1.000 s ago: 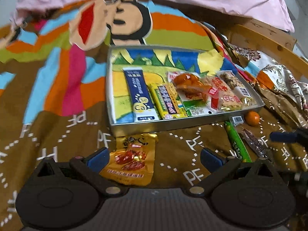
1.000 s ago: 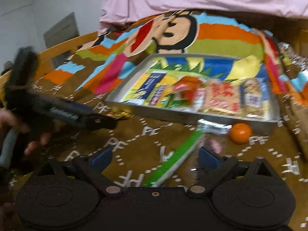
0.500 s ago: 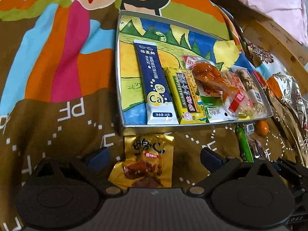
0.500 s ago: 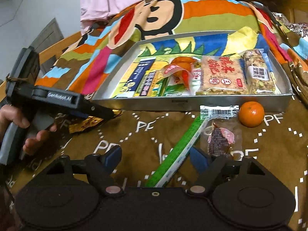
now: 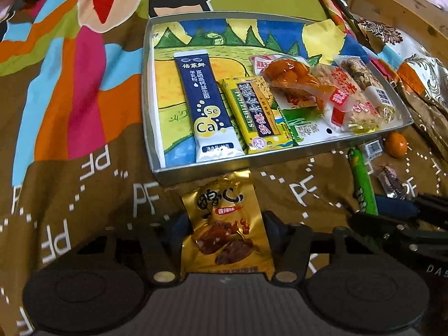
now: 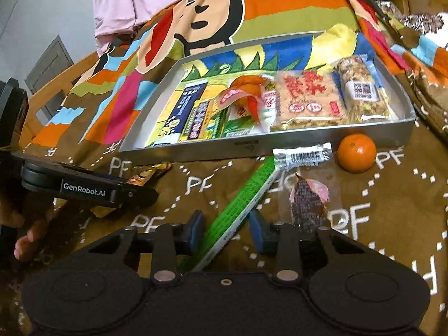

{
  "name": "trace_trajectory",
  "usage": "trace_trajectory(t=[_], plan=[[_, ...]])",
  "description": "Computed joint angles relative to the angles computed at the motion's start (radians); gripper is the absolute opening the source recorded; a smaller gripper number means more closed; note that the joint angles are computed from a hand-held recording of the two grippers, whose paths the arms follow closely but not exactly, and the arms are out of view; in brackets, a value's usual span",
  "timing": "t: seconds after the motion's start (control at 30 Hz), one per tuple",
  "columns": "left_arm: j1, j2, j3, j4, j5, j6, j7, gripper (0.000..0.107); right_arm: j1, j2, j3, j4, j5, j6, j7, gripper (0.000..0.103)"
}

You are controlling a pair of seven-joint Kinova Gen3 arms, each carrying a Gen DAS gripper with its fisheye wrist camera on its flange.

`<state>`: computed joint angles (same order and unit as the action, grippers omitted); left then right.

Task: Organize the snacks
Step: 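Grasp the gold duck-snack packet with the left tool while the right tool grasps the green stick snack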

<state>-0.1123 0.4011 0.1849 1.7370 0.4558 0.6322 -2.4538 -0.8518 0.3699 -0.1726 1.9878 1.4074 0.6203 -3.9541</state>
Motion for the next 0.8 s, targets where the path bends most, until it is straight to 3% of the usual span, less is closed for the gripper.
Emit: trace_trajectory(t=[0.13, 0.23, 0.33, 0.43, 0.6, 0.8], plan=[[-0.002, -0.029, -0.002, 0.023, -0.001, 0.028, -0.007, 0.062, 0.009, -0.017, -0.008, -0.014, -0.070, -0.043, 0.078, 0.030], [-0.006, -0.051, -0.002, 0.045, 0.008, 0.047, -0.038, 0.062, -0.020, -0.007, 0.001, -0.035, -0.109, -0.016, 0.159, 0.031], [0.001, -0.065, -0.008, 0.072, 0.027, 0.022, -0.057, 0.063, -0.044, 0.012, 0.020, -0.044, -0.097, 0.003, 0.190, 0.033], [0.015, -0.057, -0.021, 0.070, 0.035, 0.016, -0.021, 0.066, -0.054, 0.021, 0.034, -0.027, -0.032, 0.001, 0.144, 0.036], [0.011, -0.037, -0.013, 0.065, 0.056, 0.022, -0.007, 0.085, -0.021, 0.032, 0.013, -0.001, 0.077, -0.012, 0.080, 0.041], [0.019, -0.063, 0.001, 0.130, 0.061, -0.071, -0.025, 0.083, -0.026, 0.041, -0.010, -0.040, -0.022, 0.038, 0.206, 0.035]])
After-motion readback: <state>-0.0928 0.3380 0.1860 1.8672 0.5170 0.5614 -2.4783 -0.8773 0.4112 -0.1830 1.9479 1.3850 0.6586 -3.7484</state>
